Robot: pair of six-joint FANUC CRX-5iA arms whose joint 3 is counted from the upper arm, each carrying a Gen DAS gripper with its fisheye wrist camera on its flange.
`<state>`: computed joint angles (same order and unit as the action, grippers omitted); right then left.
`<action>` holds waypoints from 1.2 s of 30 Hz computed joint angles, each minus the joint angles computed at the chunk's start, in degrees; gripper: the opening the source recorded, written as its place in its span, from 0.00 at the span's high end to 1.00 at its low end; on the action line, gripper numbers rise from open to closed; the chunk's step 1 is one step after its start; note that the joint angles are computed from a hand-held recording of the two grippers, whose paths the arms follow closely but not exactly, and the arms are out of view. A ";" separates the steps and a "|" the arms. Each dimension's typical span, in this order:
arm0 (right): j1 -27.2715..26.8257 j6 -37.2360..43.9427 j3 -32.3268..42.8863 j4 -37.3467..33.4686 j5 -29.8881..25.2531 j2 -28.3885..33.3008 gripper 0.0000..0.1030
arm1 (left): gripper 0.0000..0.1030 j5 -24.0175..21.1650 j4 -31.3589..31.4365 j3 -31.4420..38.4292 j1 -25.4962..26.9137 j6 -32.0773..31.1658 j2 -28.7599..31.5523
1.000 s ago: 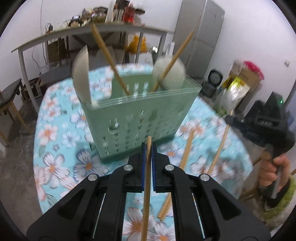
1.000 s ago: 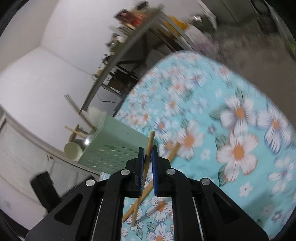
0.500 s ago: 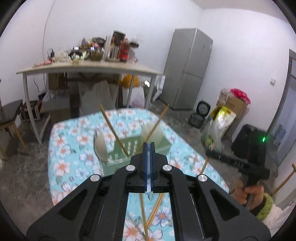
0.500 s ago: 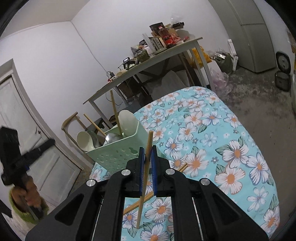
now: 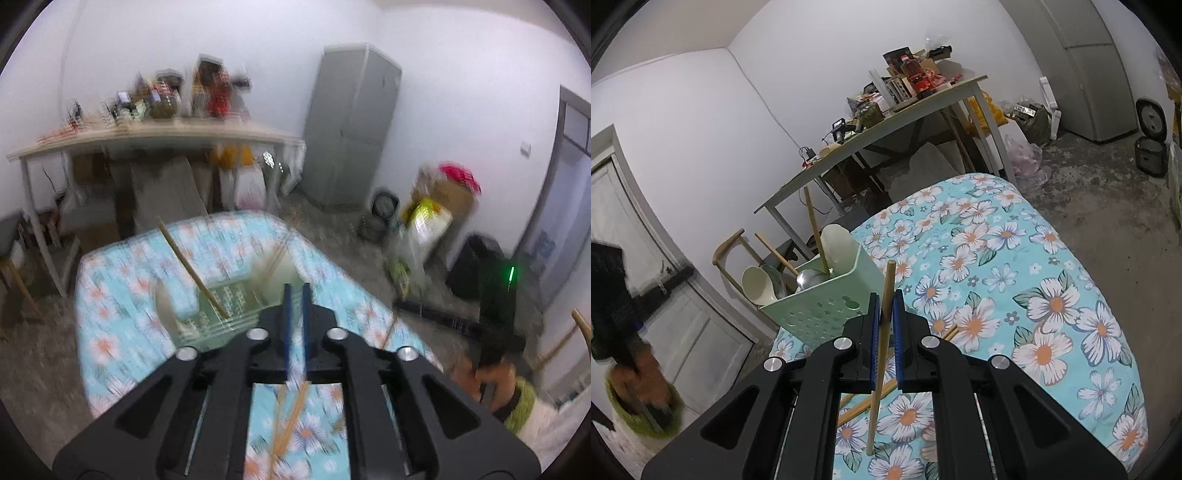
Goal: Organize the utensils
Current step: 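Lift both chopsticks and carry them up over the green holder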
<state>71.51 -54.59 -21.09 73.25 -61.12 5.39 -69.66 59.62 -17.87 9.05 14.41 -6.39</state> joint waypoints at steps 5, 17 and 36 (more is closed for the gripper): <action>-0.19 -3.30 -1.98 -0.03 0.79 -0.97 0.93 | 0.84 5.04 -11.09 -2.26 -4.67 1.60 3.01; -0.96 -7.82 -5.64 -0.74 2.76 -2.84 0.92 | 0.75 15.44 -14.12 -2.89 -12.04 0.34 10.09; -2.27 -9.68 -7.35 -0.84 5.40 -3.41 0.91 | 0.93 23.09 -19.67 -2.05 -16.33 6.15 12.98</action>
